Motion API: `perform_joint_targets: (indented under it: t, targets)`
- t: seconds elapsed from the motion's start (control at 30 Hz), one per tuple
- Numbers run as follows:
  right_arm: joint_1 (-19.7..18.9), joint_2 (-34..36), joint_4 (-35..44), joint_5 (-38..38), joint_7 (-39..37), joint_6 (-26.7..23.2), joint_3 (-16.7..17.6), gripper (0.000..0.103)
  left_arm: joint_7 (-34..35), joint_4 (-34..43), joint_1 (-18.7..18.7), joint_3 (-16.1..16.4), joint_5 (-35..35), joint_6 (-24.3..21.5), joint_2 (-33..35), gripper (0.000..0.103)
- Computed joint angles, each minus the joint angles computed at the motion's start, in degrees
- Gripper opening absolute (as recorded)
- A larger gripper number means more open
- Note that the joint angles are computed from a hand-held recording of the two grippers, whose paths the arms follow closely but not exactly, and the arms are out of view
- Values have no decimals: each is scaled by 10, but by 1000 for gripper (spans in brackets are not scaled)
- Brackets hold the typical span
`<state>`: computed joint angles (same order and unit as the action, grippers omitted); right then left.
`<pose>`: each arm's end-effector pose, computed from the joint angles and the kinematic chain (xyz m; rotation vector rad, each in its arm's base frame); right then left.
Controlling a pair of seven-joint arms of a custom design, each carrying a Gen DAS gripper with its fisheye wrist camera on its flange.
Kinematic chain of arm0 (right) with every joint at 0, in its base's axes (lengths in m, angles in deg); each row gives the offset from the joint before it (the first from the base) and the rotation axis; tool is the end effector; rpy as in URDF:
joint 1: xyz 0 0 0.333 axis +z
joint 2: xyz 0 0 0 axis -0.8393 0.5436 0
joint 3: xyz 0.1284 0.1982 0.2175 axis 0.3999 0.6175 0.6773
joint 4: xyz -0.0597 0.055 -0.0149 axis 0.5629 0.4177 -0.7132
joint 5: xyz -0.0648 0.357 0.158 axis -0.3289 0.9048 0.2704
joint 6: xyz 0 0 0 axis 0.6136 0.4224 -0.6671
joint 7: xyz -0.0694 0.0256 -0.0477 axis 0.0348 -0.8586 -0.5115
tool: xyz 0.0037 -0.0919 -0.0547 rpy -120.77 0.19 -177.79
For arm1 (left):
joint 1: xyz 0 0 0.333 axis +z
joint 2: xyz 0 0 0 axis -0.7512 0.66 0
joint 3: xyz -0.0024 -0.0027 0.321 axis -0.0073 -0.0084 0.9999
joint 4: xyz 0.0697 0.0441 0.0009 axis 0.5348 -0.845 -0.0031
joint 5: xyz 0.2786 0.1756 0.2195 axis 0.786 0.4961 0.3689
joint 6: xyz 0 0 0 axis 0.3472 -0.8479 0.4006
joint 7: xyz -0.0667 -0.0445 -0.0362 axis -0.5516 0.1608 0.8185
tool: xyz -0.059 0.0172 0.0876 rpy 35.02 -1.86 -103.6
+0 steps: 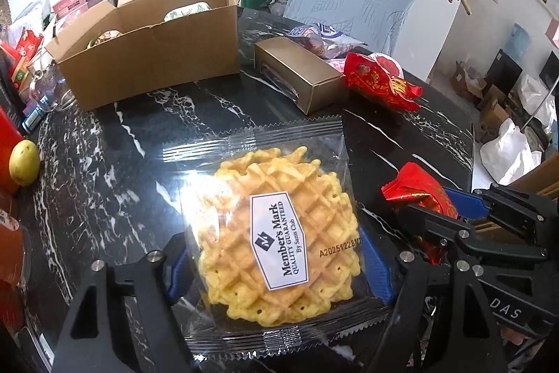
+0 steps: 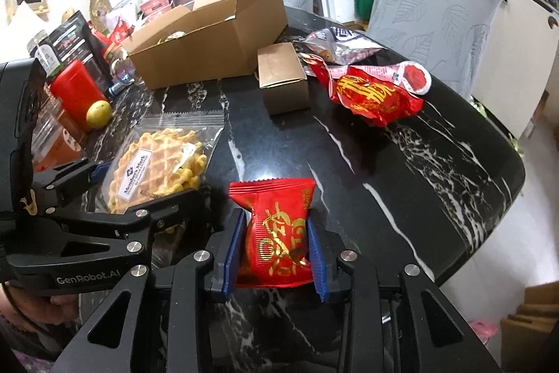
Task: Organize snacks
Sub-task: 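Carry the waffle packet and red candy packet in both grippers over the box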
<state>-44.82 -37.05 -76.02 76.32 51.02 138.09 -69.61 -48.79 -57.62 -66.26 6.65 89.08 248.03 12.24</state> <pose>0.5384 0.1322 0.3085 -2.1290 1.2171 -0.1552 0.4854 -0.2974 0.3182 -1.9758 1.7709 -0.6439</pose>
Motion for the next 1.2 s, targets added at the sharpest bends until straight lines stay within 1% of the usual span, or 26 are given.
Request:
perform_joint_targets:
  t: [0.17, 0.27, 0.33, 0.53, 0.63, 0.8, 0.97, 1.07, 1.2]
  targets:
    - [-3, -17, -14, 24, -21, -13, -2, 33, -21, -5, -3, -1, 13, 0, -10, 79]
    - [-3, -23, -15, 25, -21, -27, -6, 33, -31, -3, -3, -2, 21, 0, -13, 79]
    - [-3, -25, -12, 27, -24, -33, -8, 33, -35, -2, 1, -1, 24, 10, -15, 79]
    - [-4, -21, 9, 26, -19, -54, -12, 33, -25, -1, 16, 3, 13, 25, -22, 79]
    - [-2, -17, 23, 14, -13, -55, -11, 33, -17, 5, 24, 6, 9, 34, -23, 79]
    - [-1, -9, 50, 8, -18, -57, -7, 33, -13, 22, 28, 10, 21, 28, -24, 79]
    - [0, 0, 83, 22, -41, -56, 0, 33, -7, 37, 36, 13, 29, 31, -29, 79]
    - [1, 7, 104, 25, -46, -59, 3, 33, -14, 48, 39, 16, 44, 20, -33, 79]
    - [-2, 22, 139, 19, -41, -75, 5, 33, -31, 62, 47, 21, 69, 16, -36, 79]
